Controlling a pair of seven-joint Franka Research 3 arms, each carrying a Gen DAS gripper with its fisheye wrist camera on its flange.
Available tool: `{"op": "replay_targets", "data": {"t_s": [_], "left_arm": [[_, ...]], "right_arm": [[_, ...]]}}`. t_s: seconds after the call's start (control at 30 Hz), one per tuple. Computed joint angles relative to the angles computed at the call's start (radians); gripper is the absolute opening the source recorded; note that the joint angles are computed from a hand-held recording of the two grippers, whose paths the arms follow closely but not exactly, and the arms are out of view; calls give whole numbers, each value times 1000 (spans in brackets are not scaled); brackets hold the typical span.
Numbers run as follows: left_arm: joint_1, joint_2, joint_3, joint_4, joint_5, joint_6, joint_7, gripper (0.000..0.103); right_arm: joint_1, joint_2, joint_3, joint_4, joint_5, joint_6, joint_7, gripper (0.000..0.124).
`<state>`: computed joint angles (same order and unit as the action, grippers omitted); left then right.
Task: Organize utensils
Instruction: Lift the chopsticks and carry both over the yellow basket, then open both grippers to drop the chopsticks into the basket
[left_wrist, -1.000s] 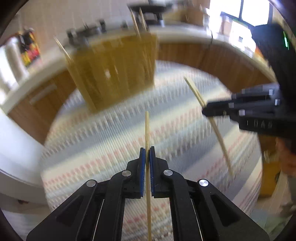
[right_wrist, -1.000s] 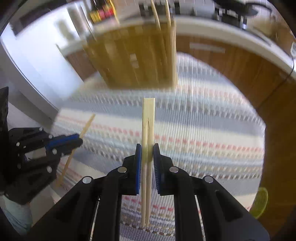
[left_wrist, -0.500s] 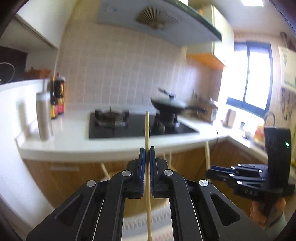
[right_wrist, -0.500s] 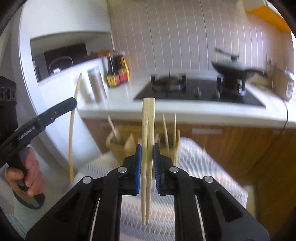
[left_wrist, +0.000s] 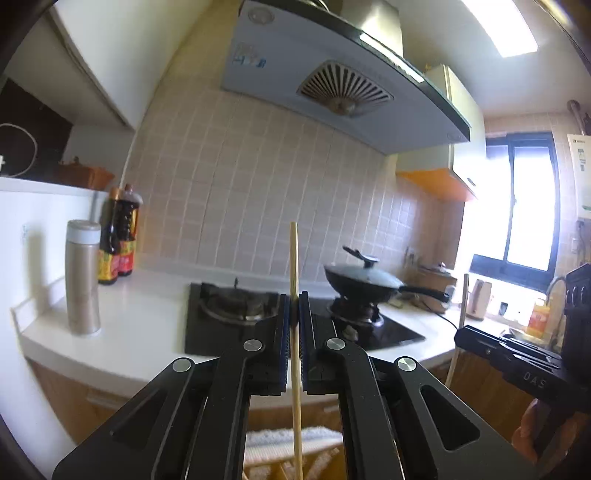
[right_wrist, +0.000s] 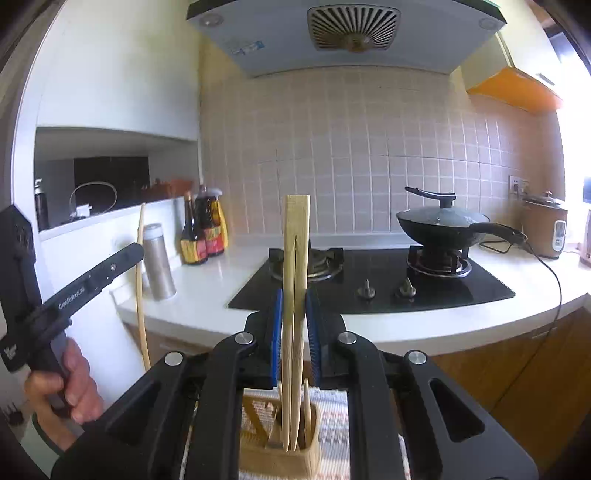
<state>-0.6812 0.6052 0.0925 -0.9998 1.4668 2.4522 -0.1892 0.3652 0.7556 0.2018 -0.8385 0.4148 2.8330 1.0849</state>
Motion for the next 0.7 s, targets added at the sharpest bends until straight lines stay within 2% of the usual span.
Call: {"op": "replay_targets", "data": {"t_s": [0.03, 0.07, 0.2, 0.4, 0.57, 0.7], "left_arm": [[-3, 7, 9, 2, 17, -2, -19, 2], [-5, 18, 15, 10, 25, -12, -27, 2], [-9, 57, 38, 27, 54, -36, -57, 2], [2, 87, 48, 22, 79, -6, -97, 2], [0, 80, 59, -16, 115, 22, -136, 3], [12, 54, 45, -62, 135, 58, -165, 3]], "right_arm": [[11, 17, -13, 19, 18, 6, -13, 11], [4, 38, 9, 32, 0, 23, -12, 11], [13, 100, 23, 81, -6, 63, -42, 11], [1, 153, 64, 131, 26, 46, -89, 11], [-1, 146, 63, 88, 44, 78, -117, 11], [-10, 124, 73, 39, 52, 77, -142, 11]]}}
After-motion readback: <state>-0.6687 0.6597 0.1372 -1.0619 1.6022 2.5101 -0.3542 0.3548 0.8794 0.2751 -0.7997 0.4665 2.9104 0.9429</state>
